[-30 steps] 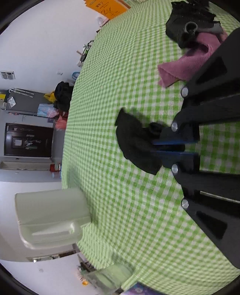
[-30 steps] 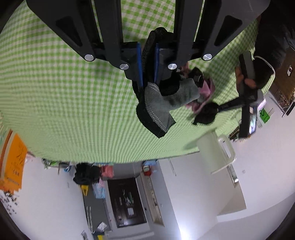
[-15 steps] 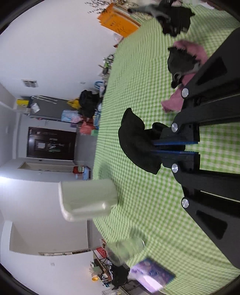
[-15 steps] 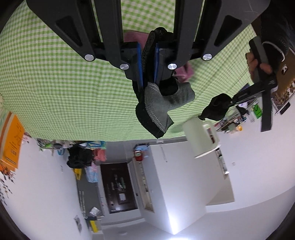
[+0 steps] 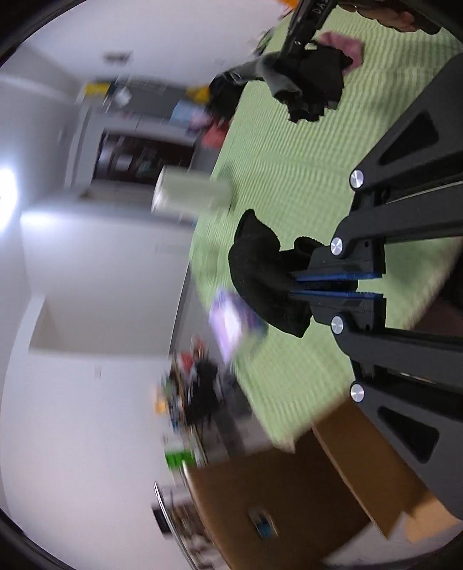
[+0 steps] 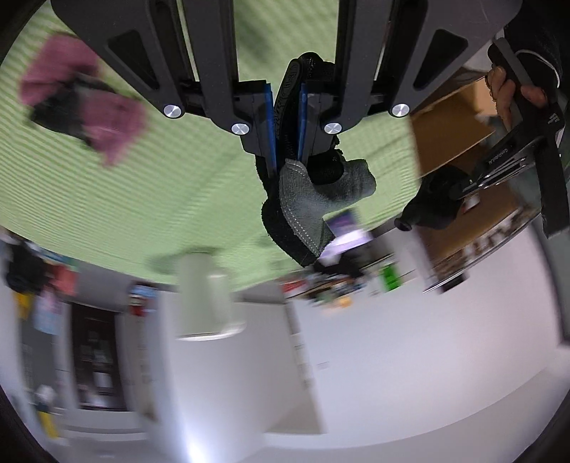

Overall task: Organize soft objects
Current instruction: 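Carry both socks to the cardboard box and open both tools to drop them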

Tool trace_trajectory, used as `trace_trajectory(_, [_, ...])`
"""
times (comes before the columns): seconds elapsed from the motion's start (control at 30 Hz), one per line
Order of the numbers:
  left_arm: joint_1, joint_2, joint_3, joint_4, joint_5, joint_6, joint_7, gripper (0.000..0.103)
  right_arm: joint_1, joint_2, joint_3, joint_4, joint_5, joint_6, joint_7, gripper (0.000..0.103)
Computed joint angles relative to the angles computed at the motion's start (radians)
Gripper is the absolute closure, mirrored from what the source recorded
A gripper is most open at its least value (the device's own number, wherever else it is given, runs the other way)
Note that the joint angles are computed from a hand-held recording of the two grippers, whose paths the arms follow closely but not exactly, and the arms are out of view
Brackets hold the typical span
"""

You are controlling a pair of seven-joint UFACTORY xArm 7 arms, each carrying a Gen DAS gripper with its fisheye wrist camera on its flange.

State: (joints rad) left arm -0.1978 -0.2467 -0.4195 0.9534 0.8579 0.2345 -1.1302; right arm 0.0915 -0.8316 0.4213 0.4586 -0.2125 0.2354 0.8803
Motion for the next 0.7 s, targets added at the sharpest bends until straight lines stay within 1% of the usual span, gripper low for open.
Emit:
trace_trajectory(0.03, [0.012, -0.05, 0.015, -0.037, -0.001, 0.01, -0.019, 0.101, 0.002, 0.091, 0.011, 0.049, -0.007, -0.05, -0.017, 0.093])
trace_trajectory(0.07, [0.033, -0.091, 0.016, -0.069, 0.002, 0.016, -0.037, 0.101, -0.002, 0.155, 0.026, 0.091, -0.014, -0.076, -0.027, 0.092])
trace_trajectory(0.13, [0.078, -0.179, 0.013, -0.136, -0.01, 0.048, -0.054, 0.101, 0.019, 0.28, 0.026, 0.173, -0.028, -0.125, -0.072, 0.092])
trace_trajectory(0.2, [0.101, -0.262, 0.022, -0.206, -0.051, 0.074, -0.047, 0.101, 0.05, 0.425, 0.029, 0.279, -0.043, -0.161, -0.127, 0.092])
trace_trajectory(0.23, [0.105, -0.303, 0.043, -0.244, -0.086, 0.089, -0.037, 0.101, 0.048, 0.475, 0.045, 0.32, -0.055, -0.165, -0.134, 0.093])
trace_trajectory(0.3, [0.116, -0.364, 0.076, -0.297, -0.135, 0.11, -0.003, 0.101, 0.073, 0.597, 0.056, 0.419, -0.081, -0.167, -0.155, 0.092])
trace_trajectory(0.37, [0.14, -0.419, 0.093, -0.335, -0.165, 0.138, 0.028, 0.101, 0.152, 0.709, 0.014, 0.514, -0.067, -0.157, -0.219, 0.092])
trace_trajectory(0.47, [0.177, -0.468, 0.115, -0.383, -0.206, 0.156, 0.071, 0.101, 0.208, 0.827, -0.001, 0.624, -0.086, -0.137, -0.239, 0.092])
trace_trajectory(0.5, [0.185, -0.476, 0.123, -0.393, -0.22, 0.161, 0.092, 0.101, 0.245, 0.874, -0.022, 0.672, -0.064, -0.123, -0.281, 0.093])
trace_trajectory(0.53, [0.189, -0.487, 0.128, -0.405, -0.237, 0.168, 0.11, 0.101, 0.24, 0.879, -0.01, 0.678, -0.065, -0.116, -0.281, 0.092])
trace_trajectory(0.57, [0.203, -0.488, 0.134, -0.42, -0.247, 0.159, 0.124, 0.101, 0.259, 0.896, -0.018, 0.695, -0.07, -0.109, -0.282, 0.093])
trace_trajectory(0.67, [0.251, -0.458, 0.12, -0.433, -0.277, 0.113, 0.137, 0.101, 0.319, 0.961, -0.052, 0.768, -0.093, -0.073, -0.28, 0.092])
trace_trajectory(0.7, [0.262, -0.443, 0.104, -0.426, -0.289, 0.11, 0.14, 0.101, 0.333, 0.978, -0.058, 0.785, -0.084, -0.063, -0.294, 0.092])
